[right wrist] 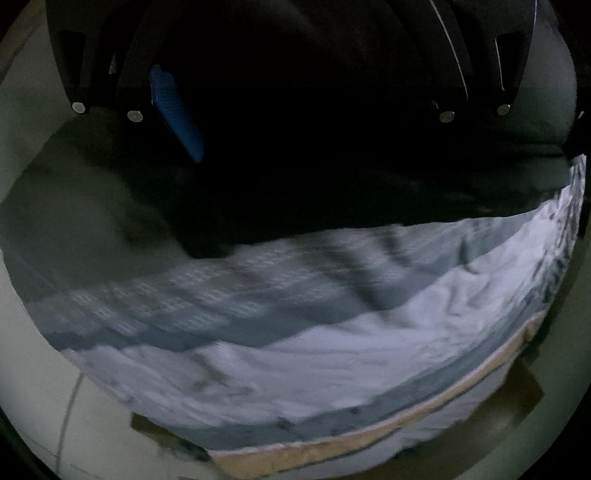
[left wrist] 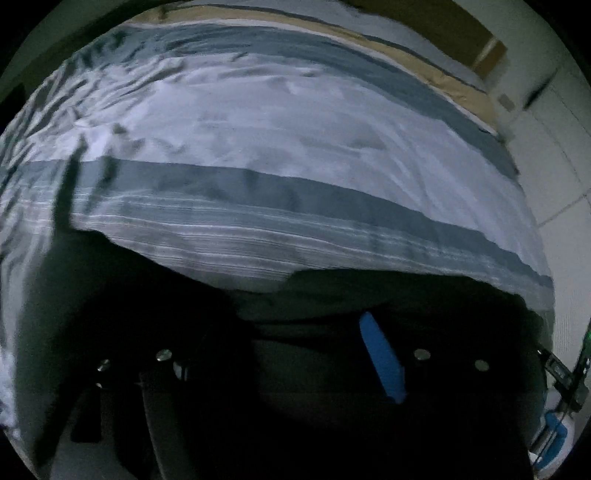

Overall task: Fold large clothes
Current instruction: 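Press and smooth the black jacket flat on the duvet with both grippers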

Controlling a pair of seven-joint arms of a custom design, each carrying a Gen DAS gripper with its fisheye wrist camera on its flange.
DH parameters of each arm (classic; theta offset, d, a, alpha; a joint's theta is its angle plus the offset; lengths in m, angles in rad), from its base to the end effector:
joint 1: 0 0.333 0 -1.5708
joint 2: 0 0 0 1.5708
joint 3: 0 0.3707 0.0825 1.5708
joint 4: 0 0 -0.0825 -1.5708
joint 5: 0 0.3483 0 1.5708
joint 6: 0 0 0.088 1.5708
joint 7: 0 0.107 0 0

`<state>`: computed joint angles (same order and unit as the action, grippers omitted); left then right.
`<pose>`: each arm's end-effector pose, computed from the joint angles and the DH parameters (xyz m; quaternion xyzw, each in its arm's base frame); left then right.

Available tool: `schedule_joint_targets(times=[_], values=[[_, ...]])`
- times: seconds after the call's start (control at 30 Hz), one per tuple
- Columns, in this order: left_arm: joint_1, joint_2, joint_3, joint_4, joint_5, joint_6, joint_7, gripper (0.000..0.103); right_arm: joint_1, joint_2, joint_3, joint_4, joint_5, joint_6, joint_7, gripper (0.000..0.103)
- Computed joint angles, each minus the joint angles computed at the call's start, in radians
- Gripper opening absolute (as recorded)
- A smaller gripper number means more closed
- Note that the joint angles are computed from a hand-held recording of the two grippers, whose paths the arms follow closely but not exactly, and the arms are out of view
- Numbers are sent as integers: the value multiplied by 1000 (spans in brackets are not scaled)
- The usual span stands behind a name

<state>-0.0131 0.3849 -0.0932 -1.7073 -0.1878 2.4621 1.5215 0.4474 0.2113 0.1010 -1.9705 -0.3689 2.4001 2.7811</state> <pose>0.6764 -0.0623 0.4766 -0.7197 0.6639 -0.1962 0.0522 0.5157 0.3072 0.4615 -0.5362 0.8273 -0.1169 0.1202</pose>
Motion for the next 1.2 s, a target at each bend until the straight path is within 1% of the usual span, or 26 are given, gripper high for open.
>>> schedule_joint_targets(times=[0.1,0.2,0.27,0.33,0.47,0.53,0.63,0.73,0.8,0.87,0.97,1.07,1.13,1.2], values=[[-15,-25,53,0,79,-12,-84,75,7,-30,-5,-2,-25,-81,17,93],[4,-71,66,-34,113,3,-120,75,15,-73,1,-9,-67,-140,53,93],[22,-120,63,-75,122,36,-109,75,24,-105,11,-6,-106,-177,74,93],[46,-183,51,-132,103,74,-70,75,36,-131,27,12,-143,-212,93,93],[72,-286,26,-226,35,114,16,75,69,-148,64,70,-207,-240,116,93],[76,-339,17,-289,-11,137,71,75,92,-136,80,107,-229,-241,122,93],[63,-390,7,-367,2,176,89,75,134,-101,99,158,-256,-226,129,93],[48,-424,-7,-449,52,231,81,75,172,-57,101,196,-273,-218,131,93],[41,-429,-13,-488,67,264,79,75,198,-25,100,219,-282,-212,124,93],[38,-422,-20,-518,112,293,52,75,218,6,93,236,-283,-202,110,93],[32,-410,-18,-551,111,332,51,75,236,40,83,246,-258,-192,85,93],[30,-407,-16,-567,121,359,41,75,242,43,70,217,-238,-172,95,93],[28,-403,-14,-566,108,357,53,75,237,34,63,190,-223,-153,111,94],[28,-400,-13,-567,109,362,58,75,233,16,59,162,-220,-153,126,94]])
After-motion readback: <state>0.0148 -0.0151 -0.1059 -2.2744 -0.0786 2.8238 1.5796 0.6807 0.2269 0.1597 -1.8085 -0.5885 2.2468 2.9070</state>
